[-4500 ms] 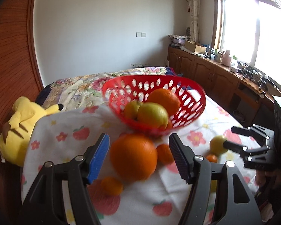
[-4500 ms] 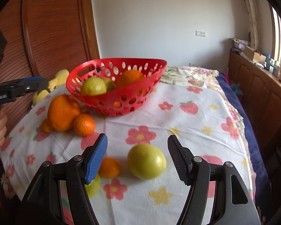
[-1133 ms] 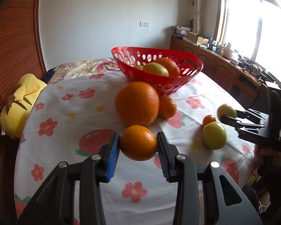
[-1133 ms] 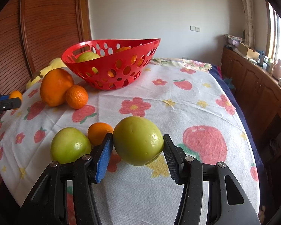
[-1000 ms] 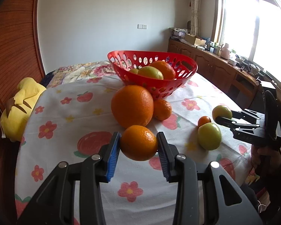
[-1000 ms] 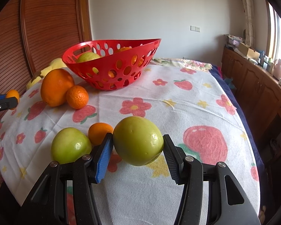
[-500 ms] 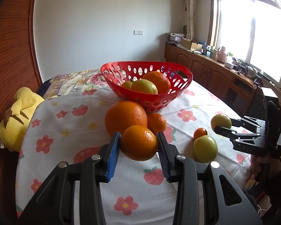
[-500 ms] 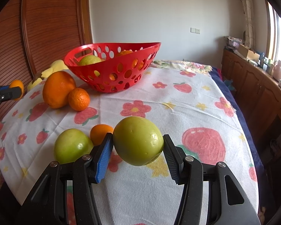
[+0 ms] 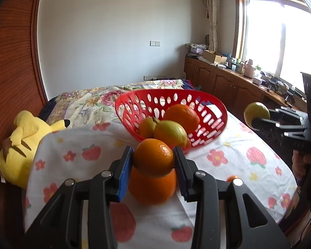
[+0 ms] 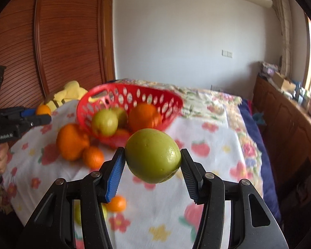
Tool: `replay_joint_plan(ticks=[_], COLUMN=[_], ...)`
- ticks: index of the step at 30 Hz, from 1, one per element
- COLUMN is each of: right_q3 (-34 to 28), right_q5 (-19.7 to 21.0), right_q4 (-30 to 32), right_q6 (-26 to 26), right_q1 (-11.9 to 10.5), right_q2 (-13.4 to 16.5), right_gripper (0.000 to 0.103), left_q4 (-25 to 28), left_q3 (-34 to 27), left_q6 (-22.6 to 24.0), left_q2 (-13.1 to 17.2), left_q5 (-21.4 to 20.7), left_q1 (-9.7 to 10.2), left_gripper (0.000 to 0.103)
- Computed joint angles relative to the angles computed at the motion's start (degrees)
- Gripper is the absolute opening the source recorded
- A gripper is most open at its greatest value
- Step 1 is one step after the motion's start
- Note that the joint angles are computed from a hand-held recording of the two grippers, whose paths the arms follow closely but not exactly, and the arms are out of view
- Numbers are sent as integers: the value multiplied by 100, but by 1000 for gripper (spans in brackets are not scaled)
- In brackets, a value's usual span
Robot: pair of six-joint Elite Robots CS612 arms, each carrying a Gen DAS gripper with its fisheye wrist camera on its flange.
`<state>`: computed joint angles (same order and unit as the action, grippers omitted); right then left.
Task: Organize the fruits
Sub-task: 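Lift the tangerine and the citrus with both tools over the red basket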
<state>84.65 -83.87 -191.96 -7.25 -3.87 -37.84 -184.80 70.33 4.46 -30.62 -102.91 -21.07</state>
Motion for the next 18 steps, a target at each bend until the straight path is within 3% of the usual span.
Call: replay_joint_plan(ticks=[4,18], right_q3=[-542,-2121], right_q5=[350,586], right_q4=[481,2062], right_q6=[-41,-521], right_q1=[-26,92], right_q2=[155,845], right_gripper=[54,54], left_q4=[231,948], left_q3=[-353,-1373], left_q6=[26,90], left_q2=[133,619], left_q5=[-61,-33], left_q1=[7,-5], left_gripper=[37,37])
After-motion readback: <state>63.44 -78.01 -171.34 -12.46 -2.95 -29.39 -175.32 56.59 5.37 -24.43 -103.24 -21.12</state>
